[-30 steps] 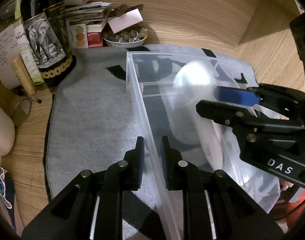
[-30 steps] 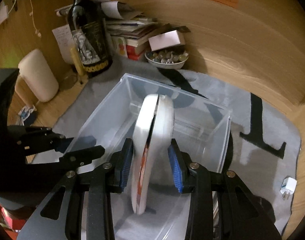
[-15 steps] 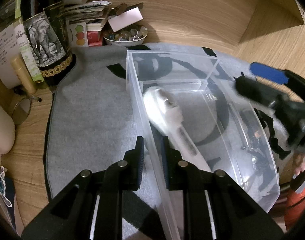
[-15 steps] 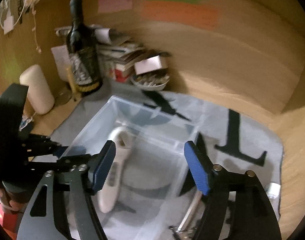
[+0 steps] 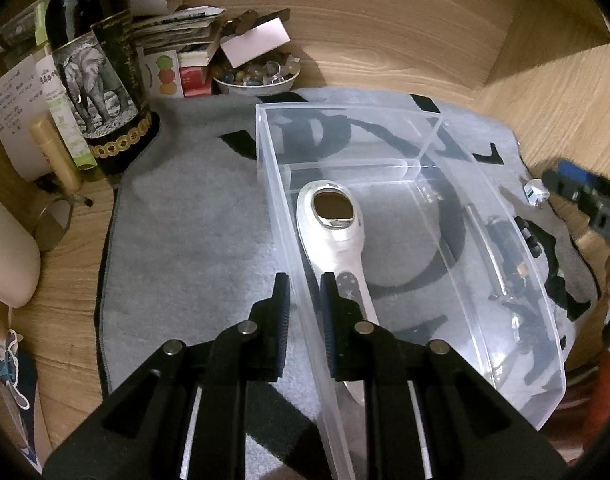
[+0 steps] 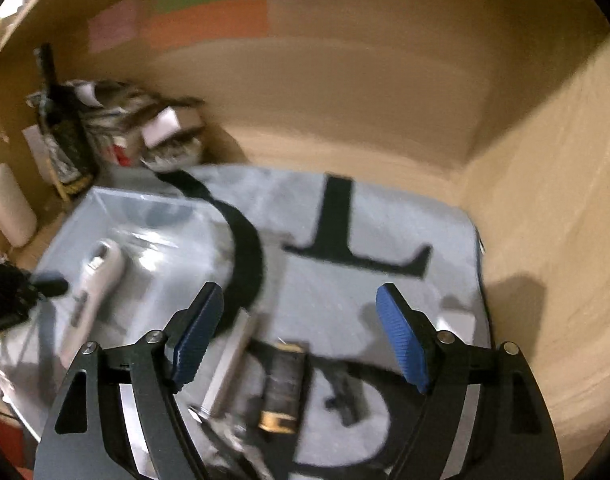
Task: Organize rigid objects
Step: 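Grasp the black cylindrical object with the right gripper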
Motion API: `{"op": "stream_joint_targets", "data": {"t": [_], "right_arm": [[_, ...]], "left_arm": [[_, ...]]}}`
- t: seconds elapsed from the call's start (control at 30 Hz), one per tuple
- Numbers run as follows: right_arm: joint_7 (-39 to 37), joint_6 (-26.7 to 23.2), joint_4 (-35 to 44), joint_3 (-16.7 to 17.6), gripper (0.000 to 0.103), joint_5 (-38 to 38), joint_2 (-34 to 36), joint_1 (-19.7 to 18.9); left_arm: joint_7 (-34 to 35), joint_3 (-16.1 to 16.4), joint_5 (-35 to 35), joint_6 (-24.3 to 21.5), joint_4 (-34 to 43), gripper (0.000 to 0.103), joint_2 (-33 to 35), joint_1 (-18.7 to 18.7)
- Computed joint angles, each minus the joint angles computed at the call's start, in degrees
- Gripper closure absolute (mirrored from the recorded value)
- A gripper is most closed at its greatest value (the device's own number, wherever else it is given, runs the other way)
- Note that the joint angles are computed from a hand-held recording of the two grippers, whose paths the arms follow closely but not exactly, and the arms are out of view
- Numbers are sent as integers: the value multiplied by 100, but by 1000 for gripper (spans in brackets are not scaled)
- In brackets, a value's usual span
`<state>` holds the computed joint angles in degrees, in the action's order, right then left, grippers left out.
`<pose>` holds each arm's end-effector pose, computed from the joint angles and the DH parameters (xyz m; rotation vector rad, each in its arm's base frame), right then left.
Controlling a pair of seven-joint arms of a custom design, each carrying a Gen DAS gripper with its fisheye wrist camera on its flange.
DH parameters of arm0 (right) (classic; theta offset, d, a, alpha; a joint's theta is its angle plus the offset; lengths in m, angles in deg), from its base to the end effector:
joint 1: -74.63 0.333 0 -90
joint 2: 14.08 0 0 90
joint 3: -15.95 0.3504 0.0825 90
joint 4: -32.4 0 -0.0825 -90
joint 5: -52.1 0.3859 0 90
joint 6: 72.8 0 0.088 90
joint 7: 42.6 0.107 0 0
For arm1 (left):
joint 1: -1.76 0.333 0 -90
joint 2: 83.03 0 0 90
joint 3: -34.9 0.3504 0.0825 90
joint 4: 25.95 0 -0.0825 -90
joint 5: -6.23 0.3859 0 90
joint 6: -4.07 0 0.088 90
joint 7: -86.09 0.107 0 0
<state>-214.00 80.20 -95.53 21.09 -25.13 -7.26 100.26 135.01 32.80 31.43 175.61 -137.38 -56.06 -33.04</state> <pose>0.4636 0.3090 0.3680 -1.7565 1.8111 -0.8204 0.5252 -0.4290 0.3288 -1.6250 2.2851 -0.7901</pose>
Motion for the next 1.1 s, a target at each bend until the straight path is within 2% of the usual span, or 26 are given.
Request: {"op": "stream_joint_targets", "data": {"t": [0.27, 0.37, 0.43, 0.53, 0.63, 0.73, 0.8, 0.87, 1.0, 1.1], "right_arm": [[87, 359, -420, -130, 27, 316, 136, -179], [36, 655, -578, -192, 27, 471, 159, -250], [147, 681, -668, -232, 28, 376, 145, -234], [445, 871, -726, -280, 35, 138, 176, -258], [645, 1036, -736, -300, 49, -11, 251, -284], [873, 870, -729, -279, 56, -260, 261, -214], [911, 853, -734, -253, 73, -324, 251, -216], [959, 929, -731, -244, 80, -423, 247, -242], [972, 956, -689, -222, 81, -466, 252, -266], [1142, 903, -639, -195, 81, -661, 179, -239]], "left_arm": [[45, -120, -169, -50, 9, 87, -9, 98], [15, -103, -184, -62, 12, 87, -14, 77], [-32, -75, -177, -65, 2, 87, -25, 47], [-68, -77, -170, -94, 11, 87, -28, 41], [-129, -41, -125, -113, 21, 87, -44, 4], [-265, 69, 23, -120, 33, 87, -61, -98], [-431, 217, 201, -106, 41, 87, -70, -231], [-543, 260, 322, -114, 52, 87, -70, -269], [-631, 220, 445, -131, 103, 87, -36, -216], [-778, 303, 585, -88, 92, 87, -34, -279]]}}
